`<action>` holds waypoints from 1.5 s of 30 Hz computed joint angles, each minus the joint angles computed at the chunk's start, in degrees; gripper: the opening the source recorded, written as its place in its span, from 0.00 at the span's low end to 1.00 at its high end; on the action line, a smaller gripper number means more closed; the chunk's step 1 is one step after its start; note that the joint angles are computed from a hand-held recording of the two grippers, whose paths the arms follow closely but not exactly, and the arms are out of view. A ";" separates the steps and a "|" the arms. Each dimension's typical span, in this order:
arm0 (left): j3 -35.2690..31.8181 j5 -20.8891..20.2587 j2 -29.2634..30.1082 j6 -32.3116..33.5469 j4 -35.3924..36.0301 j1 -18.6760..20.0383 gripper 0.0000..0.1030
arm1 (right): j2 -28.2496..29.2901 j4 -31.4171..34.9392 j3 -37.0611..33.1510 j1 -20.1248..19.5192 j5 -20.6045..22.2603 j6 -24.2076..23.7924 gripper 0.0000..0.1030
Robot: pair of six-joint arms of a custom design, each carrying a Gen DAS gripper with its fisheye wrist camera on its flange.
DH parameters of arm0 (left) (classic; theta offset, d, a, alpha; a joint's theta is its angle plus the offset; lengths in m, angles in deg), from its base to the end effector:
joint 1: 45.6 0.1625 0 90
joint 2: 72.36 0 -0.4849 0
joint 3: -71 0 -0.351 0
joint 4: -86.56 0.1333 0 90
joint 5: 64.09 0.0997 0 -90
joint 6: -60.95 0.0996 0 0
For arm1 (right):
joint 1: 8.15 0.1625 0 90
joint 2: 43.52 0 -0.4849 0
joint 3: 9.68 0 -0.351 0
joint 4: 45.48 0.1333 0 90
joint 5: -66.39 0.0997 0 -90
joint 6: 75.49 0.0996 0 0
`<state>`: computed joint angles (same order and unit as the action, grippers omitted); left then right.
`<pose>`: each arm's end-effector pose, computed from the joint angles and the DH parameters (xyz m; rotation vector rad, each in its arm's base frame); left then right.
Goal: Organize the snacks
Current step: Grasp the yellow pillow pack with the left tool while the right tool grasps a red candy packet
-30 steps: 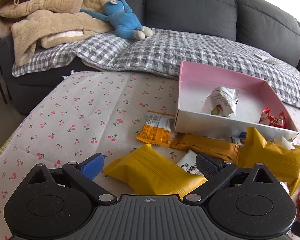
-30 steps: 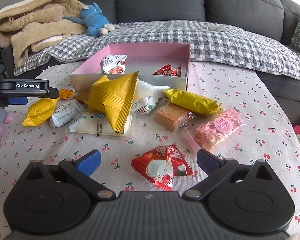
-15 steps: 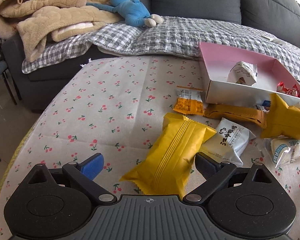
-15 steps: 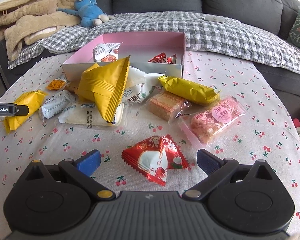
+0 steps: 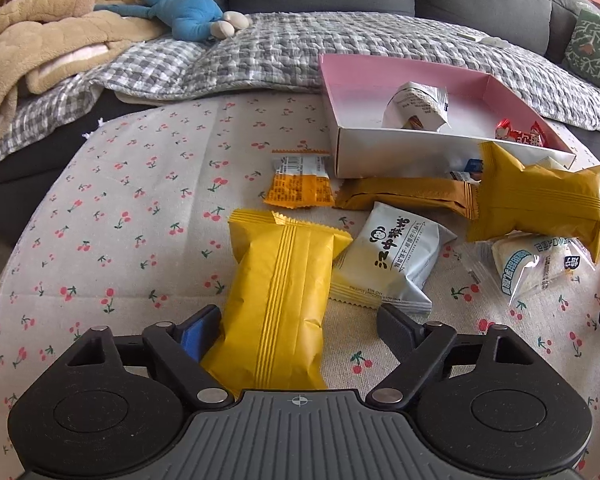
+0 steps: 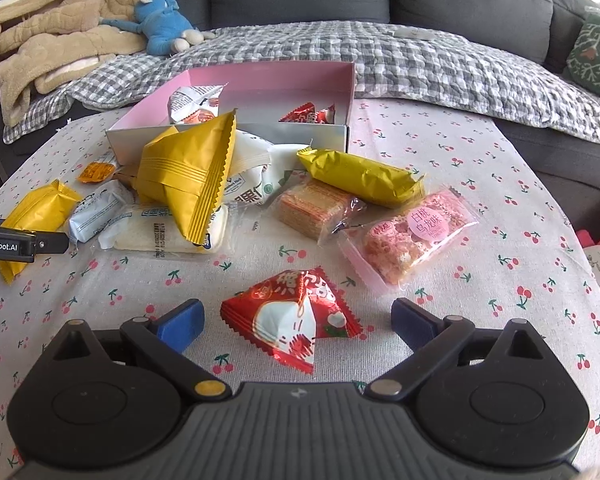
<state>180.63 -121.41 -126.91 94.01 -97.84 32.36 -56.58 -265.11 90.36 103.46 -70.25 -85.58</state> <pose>0.0552 -0.6380 0.2680 0.6813 2.2897 -0.7075 0.2814 -0.5452 -0.0612 0.2485 -2.2514 0.9642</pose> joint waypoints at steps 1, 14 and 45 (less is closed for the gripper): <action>-0.02 -0.27 -0.13 -0.33 0.28 0.05 0.76 | 0.03 -0.01 -0.08 -0.04 -0.04 0.16 0.95; -0.29 0.73 -0.69 -2.31 0.17 -0.38 0.39 | 0.41 -0.19 -0.90 0.32 0.66 -3.22 0.58; -2.24 -2.55 -2.08 -6.90 0.30 -3.82 0.36 | -2.18 -4.24 -2.97 1.09 3.90 -5.14 0.32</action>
<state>178.39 -123.95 -128.99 87.12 -97.54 28.54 -58.76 -269.35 87.40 104.55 -66.35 -90.73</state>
